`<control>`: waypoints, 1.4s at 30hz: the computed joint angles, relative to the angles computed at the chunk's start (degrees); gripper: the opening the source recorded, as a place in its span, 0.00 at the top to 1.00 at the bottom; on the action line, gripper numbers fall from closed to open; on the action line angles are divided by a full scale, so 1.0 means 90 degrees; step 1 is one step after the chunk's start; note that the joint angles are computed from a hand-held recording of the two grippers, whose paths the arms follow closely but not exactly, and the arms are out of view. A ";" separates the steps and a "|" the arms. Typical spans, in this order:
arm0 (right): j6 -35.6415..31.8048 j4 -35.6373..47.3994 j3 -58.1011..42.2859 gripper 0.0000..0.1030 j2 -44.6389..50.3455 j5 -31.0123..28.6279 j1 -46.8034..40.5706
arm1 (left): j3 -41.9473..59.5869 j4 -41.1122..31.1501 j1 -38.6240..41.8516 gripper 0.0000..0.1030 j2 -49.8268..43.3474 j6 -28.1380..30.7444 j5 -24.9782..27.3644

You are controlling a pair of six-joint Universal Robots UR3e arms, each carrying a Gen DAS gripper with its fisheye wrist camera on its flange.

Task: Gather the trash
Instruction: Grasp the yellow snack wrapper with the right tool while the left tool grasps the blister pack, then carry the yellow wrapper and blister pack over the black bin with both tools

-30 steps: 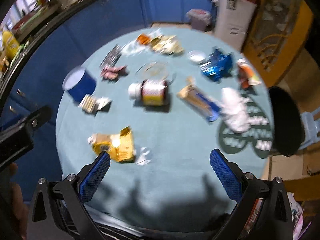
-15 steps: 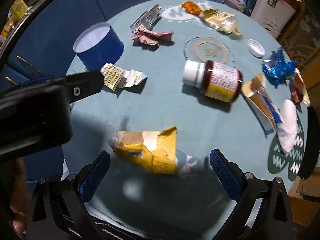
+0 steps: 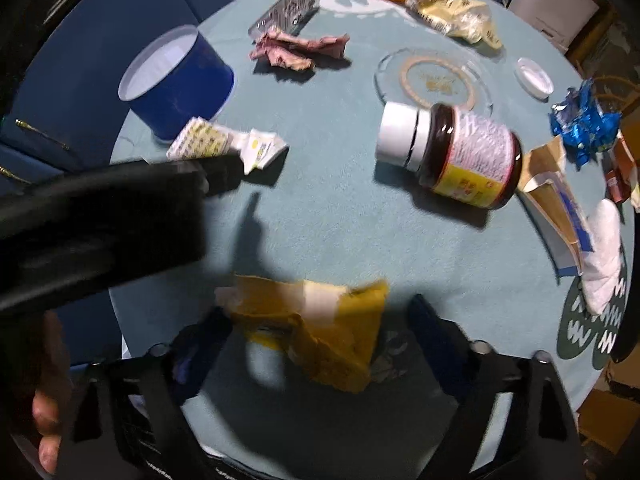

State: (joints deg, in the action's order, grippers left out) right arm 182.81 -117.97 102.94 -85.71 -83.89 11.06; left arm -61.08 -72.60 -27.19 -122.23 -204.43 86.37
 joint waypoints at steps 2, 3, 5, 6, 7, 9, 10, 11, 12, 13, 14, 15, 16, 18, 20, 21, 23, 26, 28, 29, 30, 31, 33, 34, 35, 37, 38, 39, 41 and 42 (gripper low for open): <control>-0.0049 -0.0061 0.0045 0.32 -0.0029 0.0029 -0.0090 | 0.0079 -0.0075 -0.0026 0.35 -0.0089 -0.0030 0.0023; -0.0080 -0.0071 0.0026 0.33 -0.0007 0.0052 -0.0137 | 0.0012 0.0032 -0.0058 0.46 -0.0046 -0.0069 0.0101; -0.0190 0.0009 0.0123 0.36 -0.0229 0.0125 -0.0268 | -0.0040 0.0085 -0.0061 0.61 -0.0011 -0.0081 0.0086; -0.0215 -0.0046 0.0156 0.39 -0.0284 0.0145 -0.0299 | -0.0053 0.0093 -0.0065 0.64 0.0007 -0.0103 0.0087; -0.0237 -0.0120 0.0185 0.42 -0.0336 0.0142 -0.0309 | -0.0183 0.0208 -0.0047 0.67 0.0072 -0.0121 0.0031; -0.0234 -0.0242 0.0282 0.48 -0.0509 0.0077 -0.0253 | -0.0368 0.0325 -0.0019 0.81 0.0187 -0.0146 -0.0105; -0.0293 -0.0233 0.0371 0.52 -0.0699 0.0066 -0.0306 | -0.0418 0.0369 -0.0025 0.81 0.0226 -0.0167 -0.0123; -0.0298 -0.0311 0.0440 0.55 -0.0813 0.0014 -0.0330 | -0.0524 0.0475 -0.0038 0.83 0.0305 -0.0190 -0.0115; -0.0280 -0.0348 0.0446 0.60 -0.0849 -0.0027 -0.0339 | -0.0560 0.0545 -0.0057 0.87 0.0357 -0.0201 -0.0091; -0.0284 -0.0376 0.0507 0.63 -0.0944 -0.0037 -0.0403 | -0.0615 0.0611 -0.0076 0.88 0.0435 -0.0206 -0.0057; -0.0294 -0.0398 0.0551 0.65 -0.0985 0.0004 -0.0466 | -0.0626 0.0650 -0.0104 0.89 0.0488 -0.0229 -0.0029; -0.0288 -0.0458 0.0636 0.68 -0.1039 0.0071 -0.0534 | -0.0647 0.0706 -0.0131 0.91 0.0548 -0.0246 0.0015; -0.0308 -0.0489 0.0731 0.70 -0.1142 0.0108 -0.0596 | -0.0694 0.0789 -0.0176 0.92 0.0640 -0.0284 0.0093; -0.0282 -0.0533 0.0918 0.72 -0.1358 0.0155 -0.0639 | -0.0836 0.0933 -0.0210 0.95 0.0816 -0.0319 0.0178; -0.0187 -0.0496 0.1000 0.72 -0.1609 0.0177 -0.0648 | -0.0787 0.0976 -0.0252 0.95 0.0859 -0.0342 0.0240; -0.0124 -0.0435 0.1056 0.72 -0.1800 0.0155 -0.0612 | -0.0665 0.0968 -0.0314 0.96 0.0804 -0.0383 0.0280; -0.0076 -0.0468 0.1175 0.72 -0.2095 0.0095 -0.0609 | -0.0601 0.1022 -0.0419 0.96 0.0842 -0.0405 0.0368; 0.0018 -0.0904 0.1207 0.72 -0.1920 -0.0007 -0.0534 | -0.0710 0.1202 -0.0549 0.97 0.1029 -0.0455 0.0532; -0.0010 -0.0923 0.1310 0.72 -0.2151 -0.0008 -0.0634 | -0.0454 0.1206 -0.0667 0.97 0.0893 -0.0502 0.0663; -0.0016 -0.0957 0.1371 0.72 -0.2233 -0.0014 -0.0666 | -0.0375 0.1220 -0.0734 0.97 0.0895 -0.0495 0.0734; -0.0019 -0.0978 0.1430 0.72 -0.2367 -0.0030 -0.0710 | -0.0284 0.1214 -0.0795 0.97 0.0866 -0.0490 0.0795; -0.0039 -0.1005 0.1480 0.72 -0.2482 -0.0035 -0.0761 | -0.0156 0.1173 -0.0849 0.97 0.0805 -0.0500 0.0847; -0.0099 -0.1041 0.1553 0.72 -0.2710 -0.0051 -0.0881 | 0.0124 0.1097 -0.0975 0.97 0.0683 -0.0496 0.0951; -0.0121 -0.1056 0.1602 0.72 -0.2853 -0.0066 -0.0945 | 0.0291 0.1045 -0.1040 0.97 0.0612 -0.0483 0.1003; -0.0147 -0.1112 0.1673 0.72 -0.2957 -0.0070 -0.1013 | 0.0411 0.1004 -0.1089 0.97 0.0550 -0.0482 0.1046; -0.0196 -0.1186 0.1769 0.72 -0.3110 -0.0054 -0.1157 | 0.0769 0.0869 -0.1200 0.97 0.0372 -0.0474 0.1134; -0.0243 -0.1164 0.1813 0.72 -0.3232 -0.0018 -0.1267 | 0.1076 0.0746 -0.1275 0.97 0.0217 -0.0461 0.1191; -0.0294 -0.1139 0.1869 0.72 -0.3388 0.0031 -0.1409 | 0.1285 0.0667 -0.1327 0.97 0.0108 -0.0450 0.1226; -0.0387 -0.1079 0.1953 0.72 -0.3628 0.0126 -0.1635 | 0.1823 0.0464 -0.1459 0.97 -0.0183 -0.0424 0.1330; -0.0467 -0.1029 0.1998 0.72 -0.3781 0.0204 -0.1807 | 0.2090 0.0359 -0.1522 0.97 -0.0320 -0.0407 0.1381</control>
